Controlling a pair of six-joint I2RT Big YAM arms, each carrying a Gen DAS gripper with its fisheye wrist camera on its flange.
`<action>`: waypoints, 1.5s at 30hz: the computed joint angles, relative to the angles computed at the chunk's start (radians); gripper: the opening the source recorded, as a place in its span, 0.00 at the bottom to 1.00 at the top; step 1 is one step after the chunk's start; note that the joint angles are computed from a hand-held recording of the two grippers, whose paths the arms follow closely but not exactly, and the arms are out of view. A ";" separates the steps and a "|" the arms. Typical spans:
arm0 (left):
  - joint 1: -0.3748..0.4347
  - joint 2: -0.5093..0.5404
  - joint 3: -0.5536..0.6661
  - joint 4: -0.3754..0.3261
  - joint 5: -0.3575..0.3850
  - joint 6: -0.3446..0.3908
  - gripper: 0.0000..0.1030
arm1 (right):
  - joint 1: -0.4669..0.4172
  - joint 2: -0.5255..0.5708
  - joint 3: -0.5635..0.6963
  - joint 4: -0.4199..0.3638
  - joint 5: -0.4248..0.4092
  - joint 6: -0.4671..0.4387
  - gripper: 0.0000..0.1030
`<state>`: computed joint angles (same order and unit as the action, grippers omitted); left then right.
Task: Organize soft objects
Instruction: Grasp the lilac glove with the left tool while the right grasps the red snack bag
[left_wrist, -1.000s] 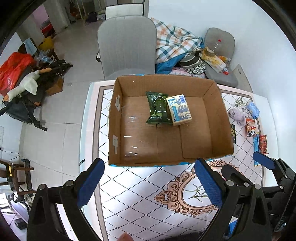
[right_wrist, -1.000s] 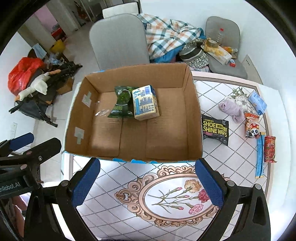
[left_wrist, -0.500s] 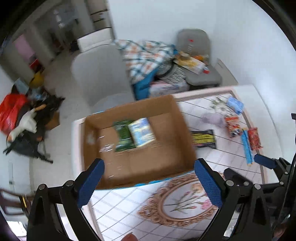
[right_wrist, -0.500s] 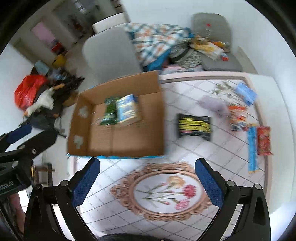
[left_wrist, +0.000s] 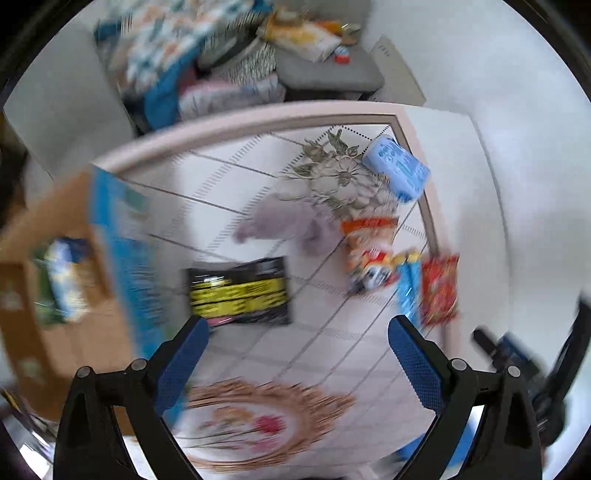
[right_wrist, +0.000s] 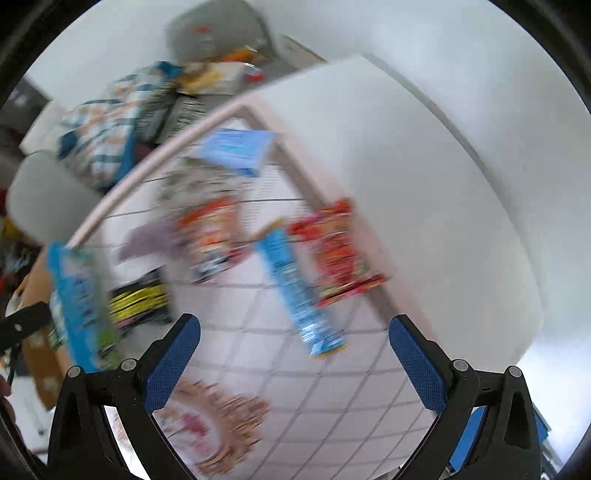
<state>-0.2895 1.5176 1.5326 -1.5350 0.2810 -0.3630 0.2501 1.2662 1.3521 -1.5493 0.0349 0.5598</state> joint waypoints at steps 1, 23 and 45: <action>0.007 0.028 0.001 0.012 0.031 -0.033 0.94 | -0.042 0.015 -0.019 0.016 -0.013 -0.023 1.00; -0.002 0.381 0.131 0.041 0.023 -0.242 0.41 | -0.154 0.263 -0.105 0.152 -0.147 -0.118 0.96; 0.047 -0.106 0.017 -0.002 -0.104 0.148 0.35 | 0.023 0.041 -0.009 0.084 -0.159 -0.033 0.51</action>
